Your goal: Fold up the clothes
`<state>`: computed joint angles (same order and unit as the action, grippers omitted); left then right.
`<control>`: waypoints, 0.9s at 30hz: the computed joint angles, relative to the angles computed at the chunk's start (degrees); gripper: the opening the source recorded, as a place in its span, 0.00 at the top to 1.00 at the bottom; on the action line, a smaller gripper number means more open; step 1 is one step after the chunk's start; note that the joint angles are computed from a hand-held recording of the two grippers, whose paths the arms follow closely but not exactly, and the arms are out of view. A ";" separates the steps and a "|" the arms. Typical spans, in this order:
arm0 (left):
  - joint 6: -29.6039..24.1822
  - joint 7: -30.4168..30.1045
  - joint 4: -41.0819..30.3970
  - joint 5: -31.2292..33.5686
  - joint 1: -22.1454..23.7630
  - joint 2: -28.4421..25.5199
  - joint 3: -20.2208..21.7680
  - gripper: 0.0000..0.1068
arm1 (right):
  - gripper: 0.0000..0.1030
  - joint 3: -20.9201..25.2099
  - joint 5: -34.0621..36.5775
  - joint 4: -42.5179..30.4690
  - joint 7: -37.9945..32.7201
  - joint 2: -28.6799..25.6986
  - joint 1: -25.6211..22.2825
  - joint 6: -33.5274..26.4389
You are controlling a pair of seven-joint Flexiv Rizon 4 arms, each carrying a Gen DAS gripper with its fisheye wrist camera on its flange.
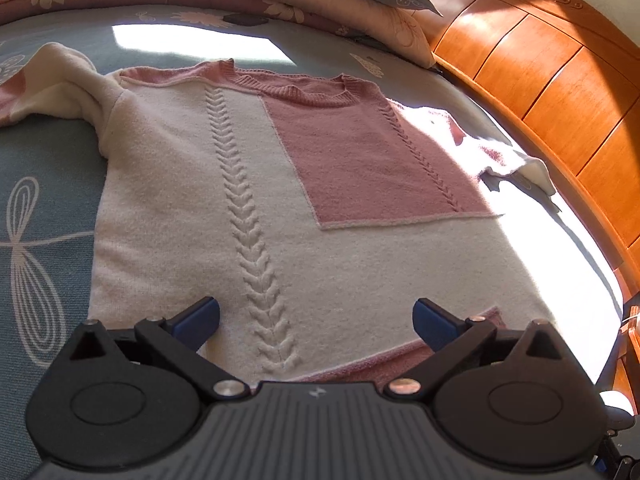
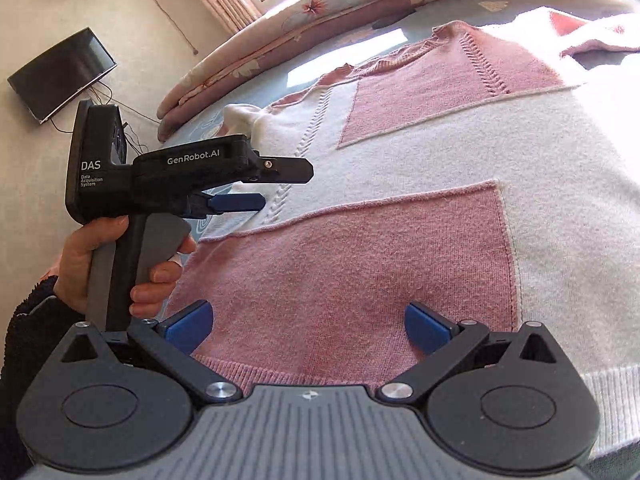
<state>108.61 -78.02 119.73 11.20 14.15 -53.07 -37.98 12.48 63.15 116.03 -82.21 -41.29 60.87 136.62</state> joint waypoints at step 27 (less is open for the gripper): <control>16.24 1.72 -0.47 -7.57 -23.39 6.29 26.36 0.04 | 0.00 0.22 -10.01 2.51 14.02 -6.63 0.26 10.70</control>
